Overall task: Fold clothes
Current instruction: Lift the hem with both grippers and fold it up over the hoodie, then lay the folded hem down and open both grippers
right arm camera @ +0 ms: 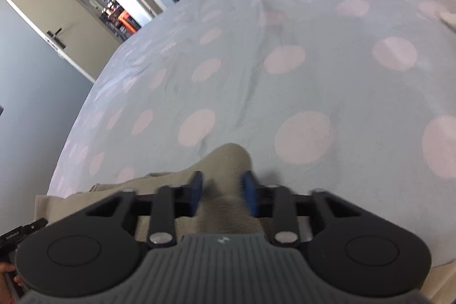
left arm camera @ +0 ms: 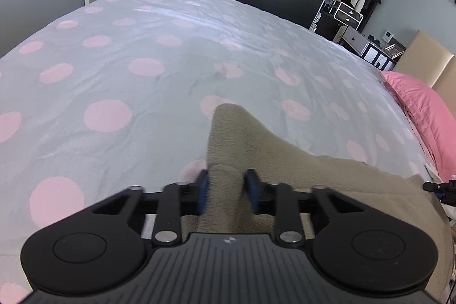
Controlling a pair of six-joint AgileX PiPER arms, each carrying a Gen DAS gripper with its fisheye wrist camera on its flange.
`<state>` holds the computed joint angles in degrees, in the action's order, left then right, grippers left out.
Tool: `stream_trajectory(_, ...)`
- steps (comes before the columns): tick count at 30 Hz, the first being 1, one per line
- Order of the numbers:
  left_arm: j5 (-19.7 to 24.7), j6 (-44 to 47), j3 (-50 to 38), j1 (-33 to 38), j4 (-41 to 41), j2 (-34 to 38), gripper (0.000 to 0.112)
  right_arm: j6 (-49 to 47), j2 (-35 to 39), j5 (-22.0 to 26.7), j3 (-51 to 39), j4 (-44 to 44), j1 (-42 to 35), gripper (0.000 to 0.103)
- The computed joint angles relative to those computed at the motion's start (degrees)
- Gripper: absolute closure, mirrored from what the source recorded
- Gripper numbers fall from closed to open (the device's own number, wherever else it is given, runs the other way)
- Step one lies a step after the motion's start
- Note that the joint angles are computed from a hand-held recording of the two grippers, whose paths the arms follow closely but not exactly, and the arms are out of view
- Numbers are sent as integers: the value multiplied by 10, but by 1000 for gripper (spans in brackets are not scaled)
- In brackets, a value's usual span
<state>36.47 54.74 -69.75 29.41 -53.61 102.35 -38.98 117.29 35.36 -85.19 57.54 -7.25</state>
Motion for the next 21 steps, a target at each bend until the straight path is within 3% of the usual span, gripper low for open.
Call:
stream_trajectory(3, -9, 34, 12, -4, -44, -21, 99, -130, -67, -50, 67, 103, -2, 89)
stream_trajectory(6, -33, 55, 19, -22, -65, -36, 100, -161, -103, -93, 84, 117, 10, 90)
stream_trajectory(12, -75, -130, -24, -76, 141, 11, 99, -45, -70, -143, 63, -30, 47, 90)
stream_trajectory(18, -57, -146, -25, -62, 174, 1, 87, 69, -68, -166, 74, -142, 54, 82)
stream_trajectory(20, -38, -139, -19, -43, 175, -17, 83, 97, -92, -176, 94, -184, 46, 70)
stream_trajectory(21, -28, -129, -9, -31, 165, -32, 81, 82, -108, -168, 107, -170, 36, 70)
